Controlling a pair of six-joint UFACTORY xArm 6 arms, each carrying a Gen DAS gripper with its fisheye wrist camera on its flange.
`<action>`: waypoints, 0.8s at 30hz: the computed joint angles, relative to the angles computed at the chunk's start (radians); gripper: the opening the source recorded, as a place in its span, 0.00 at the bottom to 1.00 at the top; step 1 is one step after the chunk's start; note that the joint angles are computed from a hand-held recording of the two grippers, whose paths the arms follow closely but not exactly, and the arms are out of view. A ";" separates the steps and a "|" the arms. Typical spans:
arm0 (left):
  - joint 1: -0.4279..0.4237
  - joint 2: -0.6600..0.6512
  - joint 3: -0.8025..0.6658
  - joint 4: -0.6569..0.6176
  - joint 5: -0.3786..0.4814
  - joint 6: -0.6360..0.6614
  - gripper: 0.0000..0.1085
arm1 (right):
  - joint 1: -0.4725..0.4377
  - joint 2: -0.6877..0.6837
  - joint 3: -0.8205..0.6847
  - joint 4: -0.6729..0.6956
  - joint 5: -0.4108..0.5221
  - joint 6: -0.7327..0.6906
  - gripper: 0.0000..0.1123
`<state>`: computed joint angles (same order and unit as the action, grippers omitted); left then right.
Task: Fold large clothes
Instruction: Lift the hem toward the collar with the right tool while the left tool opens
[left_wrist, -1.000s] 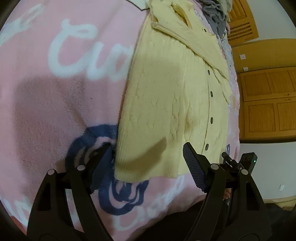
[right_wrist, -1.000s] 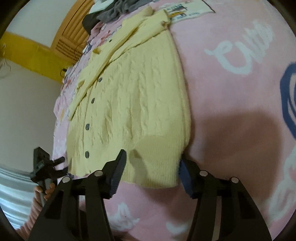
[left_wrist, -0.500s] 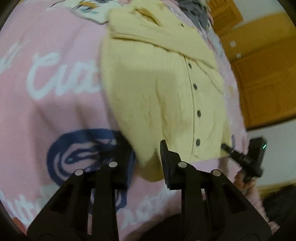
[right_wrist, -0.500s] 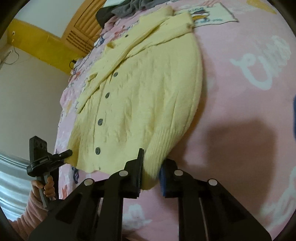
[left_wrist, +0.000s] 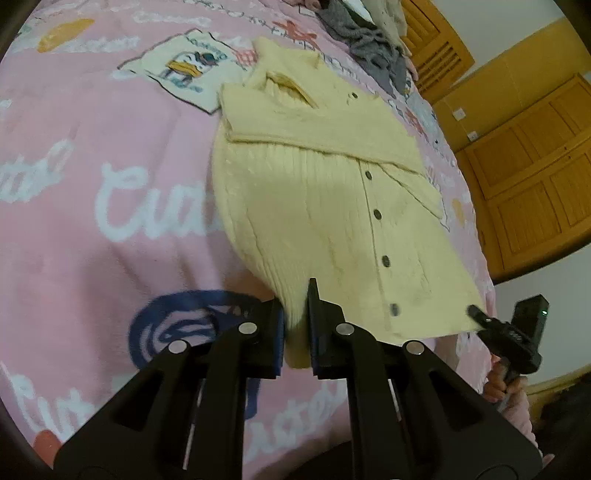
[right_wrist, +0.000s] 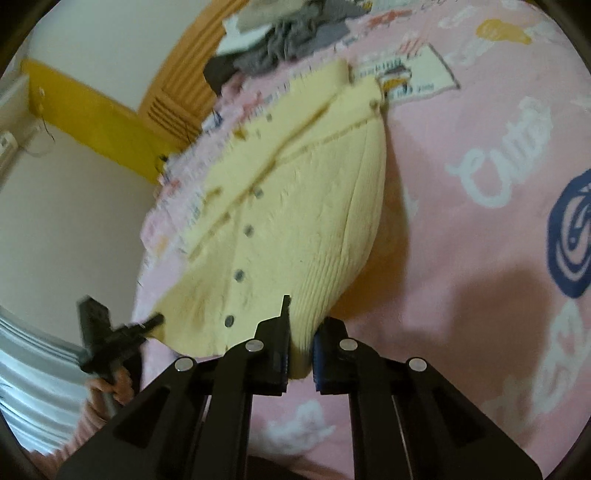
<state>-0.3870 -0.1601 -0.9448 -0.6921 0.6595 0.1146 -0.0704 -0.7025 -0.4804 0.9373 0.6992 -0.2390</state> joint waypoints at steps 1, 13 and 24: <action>-0.001 -0.011 0.006 0.001 -0.011 0.001 0.09 | -0.012 -0.016 0.001 0.034 0.008 -0.008 0.08; 0.042 -0.151 0.041 -0.023 -0.034 -0.005 0.09 | -0.065 -0.117 -0.055 0.098 0.085 0.047 0.08; 0.116 0.252 -0.538 0.047 0.136 -0.054 0.09 | -0.127 0.361 -0.549 0.069 0.165 0.068 0.08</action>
<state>-0.2706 0.0920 -1.4831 -0.6447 0.7951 0.0606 -0.1975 -0.3415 -1.0292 1.0067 0.8640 -0.1710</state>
